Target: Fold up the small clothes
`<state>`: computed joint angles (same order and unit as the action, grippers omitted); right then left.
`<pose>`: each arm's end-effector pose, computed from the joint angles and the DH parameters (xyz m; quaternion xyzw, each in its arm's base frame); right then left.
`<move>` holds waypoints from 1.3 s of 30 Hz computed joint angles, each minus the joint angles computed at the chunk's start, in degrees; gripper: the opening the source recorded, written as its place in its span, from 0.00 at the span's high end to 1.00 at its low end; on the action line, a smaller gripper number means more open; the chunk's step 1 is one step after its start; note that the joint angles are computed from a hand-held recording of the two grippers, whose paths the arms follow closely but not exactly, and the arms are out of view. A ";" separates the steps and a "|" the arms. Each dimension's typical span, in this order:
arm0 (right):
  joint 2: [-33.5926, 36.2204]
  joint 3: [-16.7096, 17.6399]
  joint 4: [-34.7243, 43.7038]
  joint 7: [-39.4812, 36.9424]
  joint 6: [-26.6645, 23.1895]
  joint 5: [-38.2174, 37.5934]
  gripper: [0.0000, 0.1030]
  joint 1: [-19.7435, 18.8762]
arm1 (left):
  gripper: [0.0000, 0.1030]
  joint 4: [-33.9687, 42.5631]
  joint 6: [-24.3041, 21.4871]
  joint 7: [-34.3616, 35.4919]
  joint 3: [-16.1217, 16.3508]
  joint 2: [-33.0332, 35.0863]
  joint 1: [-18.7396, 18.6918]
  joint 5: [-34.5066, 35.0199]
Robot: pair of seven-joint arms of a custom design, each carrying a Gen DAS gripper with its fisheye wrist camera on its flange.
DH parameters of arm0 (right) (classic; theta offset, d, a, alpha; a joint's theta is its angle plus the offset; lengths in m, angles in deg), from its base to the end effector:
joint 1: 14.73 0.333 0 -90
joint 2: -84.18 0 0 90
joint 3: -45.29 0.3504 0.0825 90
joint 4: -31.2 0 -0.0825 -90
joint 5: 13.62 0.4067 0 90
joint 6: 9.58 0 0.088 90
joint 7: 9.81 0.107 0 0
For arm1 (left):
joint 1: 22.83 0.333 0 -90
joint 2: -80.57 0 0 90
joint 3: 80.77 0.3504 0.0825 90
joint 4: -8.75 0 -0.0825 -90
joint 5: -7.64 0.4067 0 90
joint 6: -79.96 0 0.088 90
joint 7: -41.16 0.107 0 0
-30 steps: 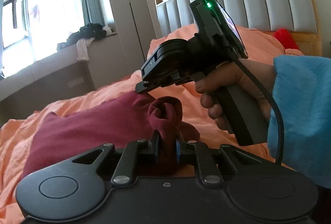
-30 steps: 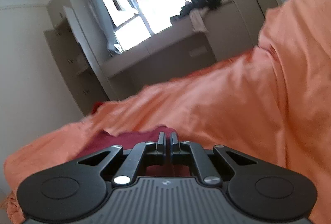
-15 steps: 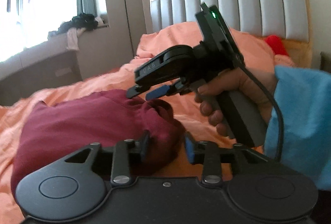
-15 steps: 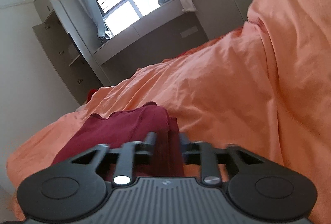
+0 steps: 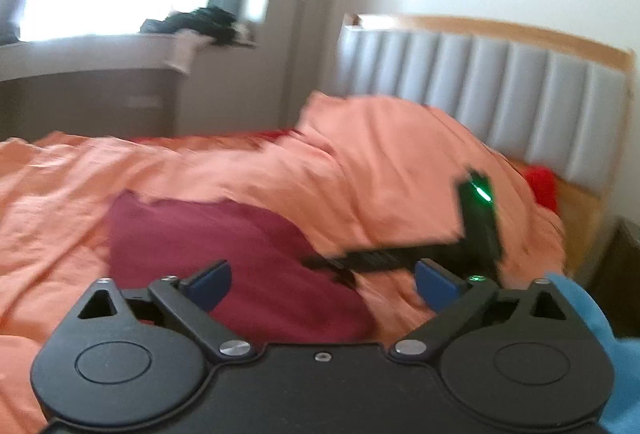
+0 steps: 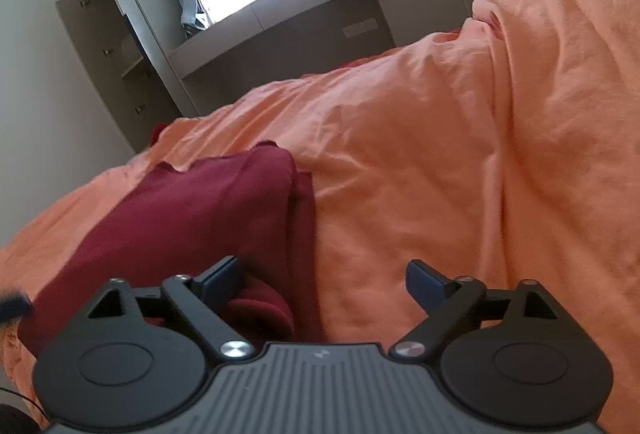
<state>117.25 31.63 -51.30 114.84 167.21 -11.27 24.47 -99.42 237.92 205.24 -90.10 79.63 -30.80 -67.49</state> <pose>0.6959 0.3881 0.5154 -0.5797 0.6302 -0.1656 0.4893 0.6028 -0.1466 0.6140 -0.4036 0.7218 -0.5263 0.1978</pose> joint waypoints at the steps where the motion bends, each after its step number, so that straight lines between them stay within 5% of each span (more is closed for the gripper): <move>1: -0.46 -0.23 -0.66 -0.09 -0.29 -0.16 0.07 0.17 | 0.02 0.35 1.54 -0.52 0.09 0.15 0.13 0.05; 5: -2.26 -4.38 -3.33 1.78 -2.32 -3.79 0.04 3.46 | 0.01 1.57 6.92 -7.76 0.35 1.63 1.00 6.23; 9: -3.63 -6.92 -5.23 4.35 -4.02 -9.11 0.03 5.76 | 0.01 2.15 7.22 -18.31 0.82 3.25 3.16 16.16; 14: -4.71 -7.86 -6.42 7.62 -5.26 -14.94 0.01 6.63 | 0.01 4.31 -1.38 -26.96 1.17 5.86 7.05 22.85; 19: -5.63 -9.39 -7.61 12.30 -4.18 -20.07 0.00 7.40 | 0.01 3.66 -5.44 -26.36 -0.02 6.94 9.84 19.26; 24: -1.60 -31.11 -10.43 29.50 5.53 -23.97 0.00 22.95 | 0.00 1.73 -4.56 -21.33 -1.25 7.26 10.34 16.57; 26: -0.07 -33.52 -10.88 33.08 10.03 -22.08 0.00 24.15 | 0.00 1.14 -3.07 -17.26 -1.65 7.20 10.28 14.24; 30: -0.42 -23.16 -9.00 31.15 14.26 -19.55 0.00 15.93 | 0.00 1.24 -3.43 -12.78 -1.76 7.61 10.48 9.99; 35: -1.15 -3.41 -3.98 22.40 6.80 -20.31 0.00 1.72 | 0.00 0.14 -2.68 -4.70 -1.74 7.29 10.42 0.96; 39: -0.59 2.39 -1.75 16.82 1.40 -17.02 0.00 -1.72 | 0.00 0.12 -2.41 -5.15 -1.14 7.13 9.66 1.50</move>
<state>116.67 34.03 -53.05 131.65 168.61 -28.29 22.75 -99.30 235.51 200.09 -91.25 86.76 -21.14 -65.98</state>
